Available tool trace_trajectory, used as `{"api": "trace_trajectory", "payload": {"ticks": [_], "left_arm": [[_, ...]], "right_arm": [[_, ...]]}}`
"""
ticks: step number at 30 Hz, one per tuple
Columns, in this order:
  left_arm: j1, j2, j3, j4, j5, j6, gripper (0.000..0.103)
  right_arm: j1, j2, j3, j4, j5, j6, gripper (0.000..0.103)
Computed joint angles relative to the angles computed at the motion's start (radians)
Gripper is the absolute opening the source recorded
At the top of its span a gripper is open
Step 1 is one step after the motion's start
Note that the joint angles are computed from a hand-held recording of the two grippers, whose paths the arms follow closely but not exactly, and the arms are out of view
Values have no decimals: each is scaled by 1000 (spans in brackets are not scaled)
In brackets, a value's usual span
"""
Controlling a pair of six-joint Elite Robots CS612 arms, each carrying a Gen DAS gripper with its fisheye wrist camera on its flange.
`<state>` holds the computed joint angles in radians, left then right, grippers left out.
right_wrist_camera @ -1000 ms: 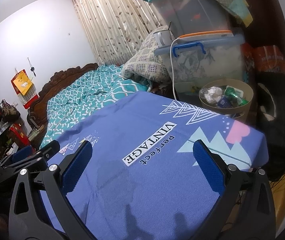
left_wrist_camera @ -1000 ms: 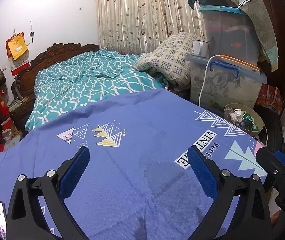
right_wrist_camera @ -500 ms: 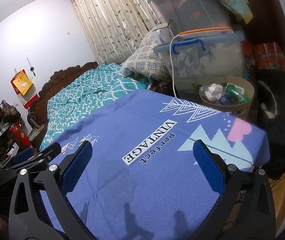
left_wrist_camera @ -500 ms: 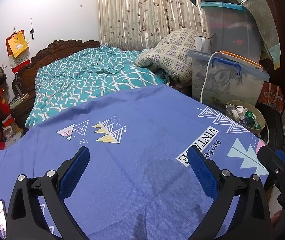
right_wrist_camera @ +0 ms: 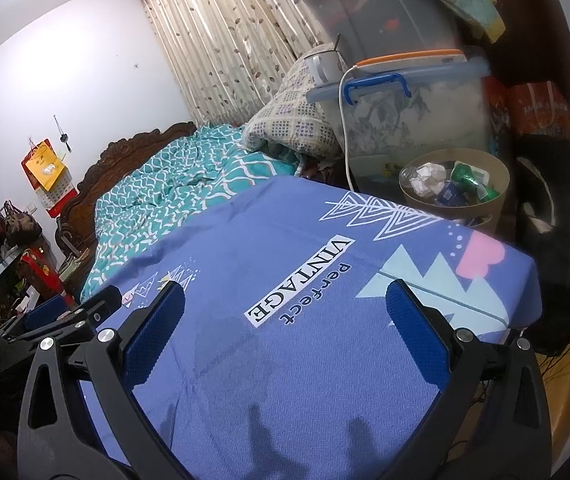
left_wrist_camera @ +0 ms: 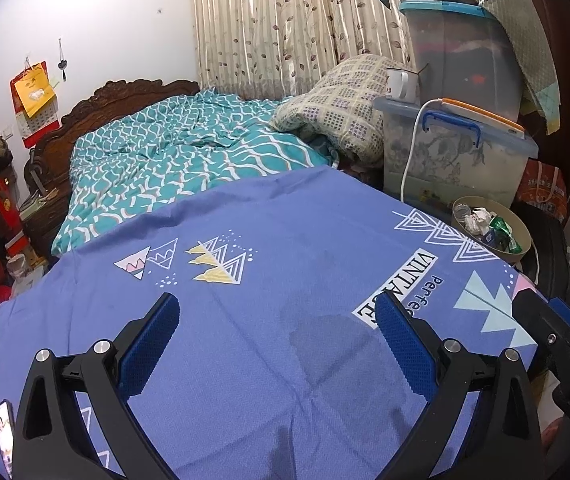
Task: Collect trash
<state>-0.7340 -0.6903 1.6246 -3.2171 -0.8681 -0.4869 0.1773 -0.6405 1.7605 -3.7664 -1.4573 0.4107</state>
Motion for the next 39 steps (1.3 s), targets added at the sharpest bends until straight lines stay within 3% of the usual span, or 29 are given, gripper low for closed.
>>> {"api": "trace_trajectory", "payload": {"ticks": [5,39], "left_arm": [[-3,-1,-2,38,25,-17,95],[4,-2,-3,90,-9,-37,94]], "right_arm": [[0,0,1,0,-1,0,100],[6,4,1,4,0,7,100]]}}
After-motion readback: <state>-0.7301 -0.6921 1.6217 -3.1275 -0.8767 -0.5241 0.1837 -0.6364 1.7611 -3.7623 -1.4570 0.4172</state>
